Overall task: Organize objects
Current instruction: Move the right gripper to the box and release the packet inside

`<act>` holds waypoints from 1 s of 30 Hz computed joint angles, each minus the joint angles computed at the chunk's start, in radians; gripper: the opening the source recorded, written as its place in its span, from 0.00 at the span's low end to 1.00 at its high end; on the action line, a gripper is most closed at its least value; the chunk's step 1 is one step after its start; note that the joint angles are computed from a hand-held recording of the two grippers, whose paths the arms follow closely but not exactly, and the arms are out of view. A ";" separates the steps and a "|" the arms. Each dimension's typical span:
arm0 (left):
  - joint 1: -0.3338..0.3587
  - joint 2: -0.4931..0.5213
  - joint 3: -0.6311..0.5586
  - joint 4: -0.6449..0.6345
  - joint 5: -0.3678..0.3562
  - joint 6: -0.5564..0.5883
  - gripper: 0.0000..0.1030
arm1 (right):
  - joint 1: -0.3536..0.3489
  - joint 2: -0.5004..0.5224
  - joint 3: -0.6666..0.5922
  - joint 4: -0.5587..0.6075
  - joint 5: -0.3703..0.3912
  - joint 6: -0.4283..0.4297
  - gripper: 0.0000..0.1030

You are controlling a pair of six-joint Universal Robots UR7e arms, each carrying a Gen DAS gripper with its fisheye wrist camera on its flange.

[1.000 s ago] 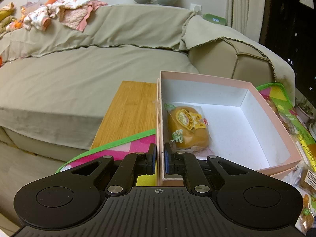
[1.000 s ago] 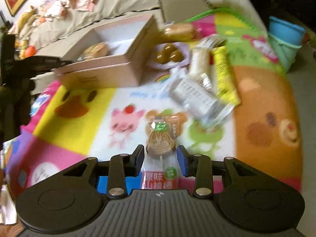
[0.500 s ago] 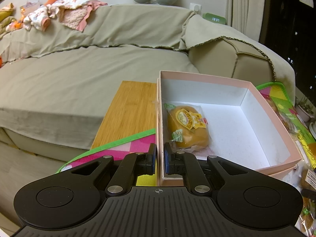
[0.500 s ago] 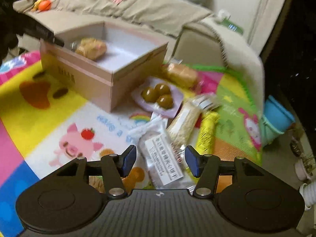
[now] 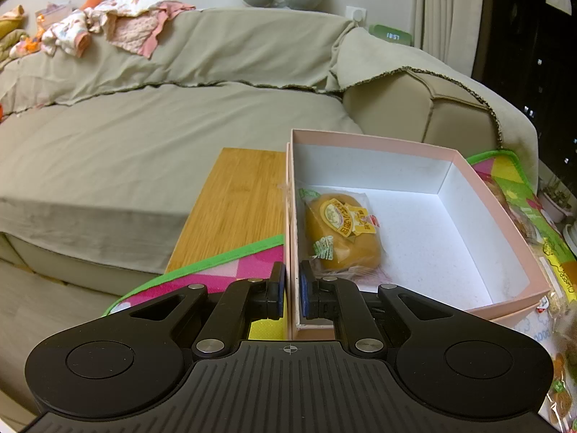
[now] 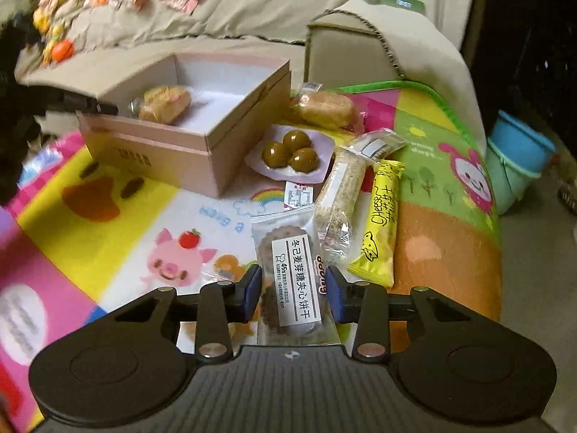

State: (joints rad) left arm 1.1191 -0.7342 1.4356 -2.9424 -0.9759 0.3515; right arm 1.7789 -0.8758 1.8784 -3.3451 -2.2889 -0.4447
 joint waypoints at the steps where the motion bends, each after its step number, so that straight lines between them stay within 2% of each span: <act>1: 0.000 0.000 -0.001 0.001 0.000 0.001 0.10 | 0.006 -0.013 0.006 0.014 0.007 0.023 0.37; 6: 0.000 0.001 -0.001 -0.001 0.000 0.001 0.10 | 0.043 -0.069 -0.016 0.128 0.096 0.128 0.37; 10: 0.000 0.000 -0.001 0.000 -0.001 0.000 0.10 | 0.063 -0.043 -0.128 0.185 0.181 0.158 0.37; 13: 0.001 0.001 -0.004 0.004 -0.007 -0.001 0.10 | 0.062 0.028 -0.266 0.229 0.234 0.164 0.37; 16: 0.004 -0.002 -0.006 0.011 -0.017 -0.003 0.10 | 0.056 0.124 -0.425 0.306 0.257 0.208 0.37; 19: 0.005 -0.002 -0.009 0.016 -0.021 -0.004 0.10 | 0.055 0.239 -0.595 0.355 0.262 0.227 0.37; 23: 0.008 -0.006 -0.007 0.021 -0.025 -0.001 0.10 | 0.054 0.375 -0.788 0.398 0.270 0.223 0.42; 25: 0.008 -0.005 -0.007 0.021 -0.025 -0.002 0.10 | 0.055 0.394 -0.811 0.419 0.268 0.228 0.42; 28: 0.006 -0.002 -0.007 0.011 -0.019 0.001 0.10 | 0.042 0.344 -0.727 0.387 0.303 0.257 0.45; 30: 0.006 0.000 -0.005 0.003 -0.017 0.002 0.10 | 0.037 0.302 -0.656 0.332 0.296 0.253 0.47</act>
State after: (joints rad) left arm 1.1250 -0.7344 1.4301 -2.9393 -0.9926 0.3535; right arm 1.8163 -0.5740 1.2223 -3.0133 -1.9925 -0.1914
